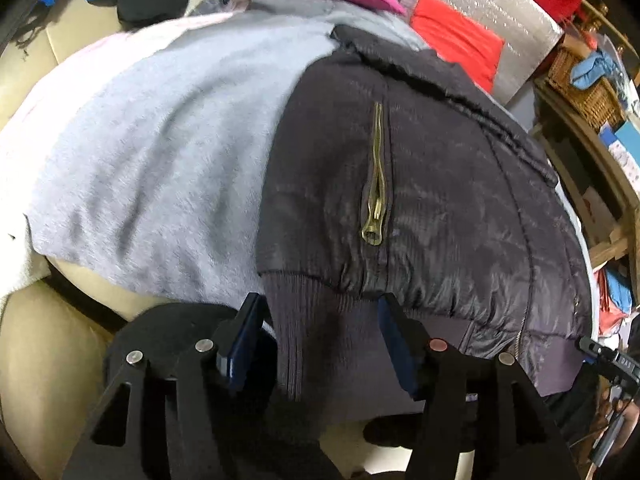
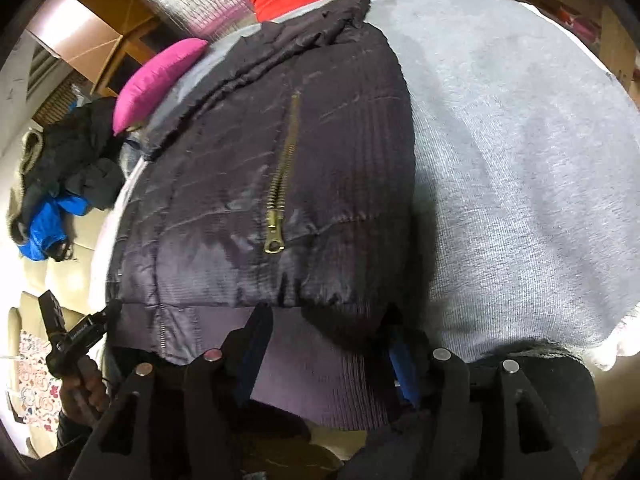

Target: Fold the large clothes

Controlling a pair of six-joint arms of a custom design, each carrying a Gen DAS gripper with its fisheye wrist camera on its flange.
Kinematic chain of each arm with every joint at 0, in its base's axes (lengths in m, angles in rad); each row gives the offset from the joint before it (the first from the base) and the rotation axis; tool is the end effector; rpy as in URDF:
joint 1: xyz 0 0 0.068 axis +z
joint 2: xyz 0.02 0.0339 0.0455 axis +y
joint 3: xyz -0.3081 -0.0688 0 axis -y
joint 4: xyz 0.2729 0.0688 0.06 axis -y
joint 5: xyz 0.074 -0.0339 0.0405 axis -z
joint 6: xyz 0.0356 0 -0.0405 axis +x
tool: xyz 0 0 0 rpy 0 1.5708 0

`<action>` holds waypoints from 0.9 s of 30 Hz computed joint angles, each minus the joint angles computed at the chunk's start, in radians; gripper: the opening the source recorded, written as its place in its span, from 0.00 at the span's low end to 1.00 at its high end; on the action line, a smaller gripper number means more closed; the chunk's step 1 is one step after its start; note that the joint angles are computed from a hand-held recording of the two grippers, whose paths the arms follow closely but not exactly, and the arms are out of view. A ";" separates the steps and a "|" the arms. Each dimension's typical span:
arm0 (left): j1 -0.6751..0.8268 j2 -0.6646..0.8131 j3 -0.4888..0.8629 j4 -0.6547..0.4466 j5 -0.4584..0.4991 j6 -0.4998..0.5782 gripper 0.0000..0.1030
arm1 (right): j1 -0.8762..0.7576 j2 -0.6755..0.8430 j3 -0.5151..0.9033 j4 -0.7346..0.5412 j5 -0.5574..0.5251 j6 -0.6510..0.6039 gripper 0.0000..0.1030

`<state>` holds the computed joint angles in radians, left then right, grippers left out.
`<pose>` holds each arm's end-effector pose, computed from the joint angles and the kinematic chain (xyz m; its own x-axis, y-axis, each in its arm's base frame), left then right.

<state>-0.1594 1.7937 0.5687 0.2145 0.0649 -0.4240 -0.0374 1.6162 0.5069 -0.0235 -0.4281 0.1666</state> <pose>0.2912 -0.0491 0.0848 -0.8415 -0.2805 -0.4618 -0.1687 0.9483 -0.2687 0.2547 0.0053 0.1073 -0.9160 0.1852 -0.3559 0.0101 0.8974 0.4411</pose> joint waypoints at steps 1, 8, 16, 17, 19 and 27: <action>-0.015 -0.001 -0.002 -0.004 -0.028 0.013 0.48 | 0.007 0.009 0.001 0.005 0.006 0.002 0.58; 0.018 -0.057 -0.009 -0.037 0.039 0.057 0.08 | -0.057 0.035 0.001 -0.011 -0.120 -0.024 0.16; 0.068 -0.240 -0.045 -0.043 0.134 0.063 0.08 | -0.154 -0.041 -0.018 -0.023 -0.322 -0.025 0.15; 0.067 -0.247 -0.040 -0.047 0.136 0.062 0.08 | -0.168 -0.040 -0.020 -0.012 -0.352 -0.018 0.15; 0.082 -0.252 -0.039 -0.048 0.159 0.060 0.08 | -0.194 -0.049 -0.024 -0.014 -0.387 -0.026 0.15; 0.129 -0.318 -0.014 -0.076 0.225 0.065 0.08 | -0.265 -0.136 0.015 -0.053 -0.524 -0.005 0.15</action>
<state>-0.0300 1.4754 0.5544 0.1383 0.2901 -0.3590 -0.3020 1.4803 0.5221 -0.0770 -0.9525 0.1612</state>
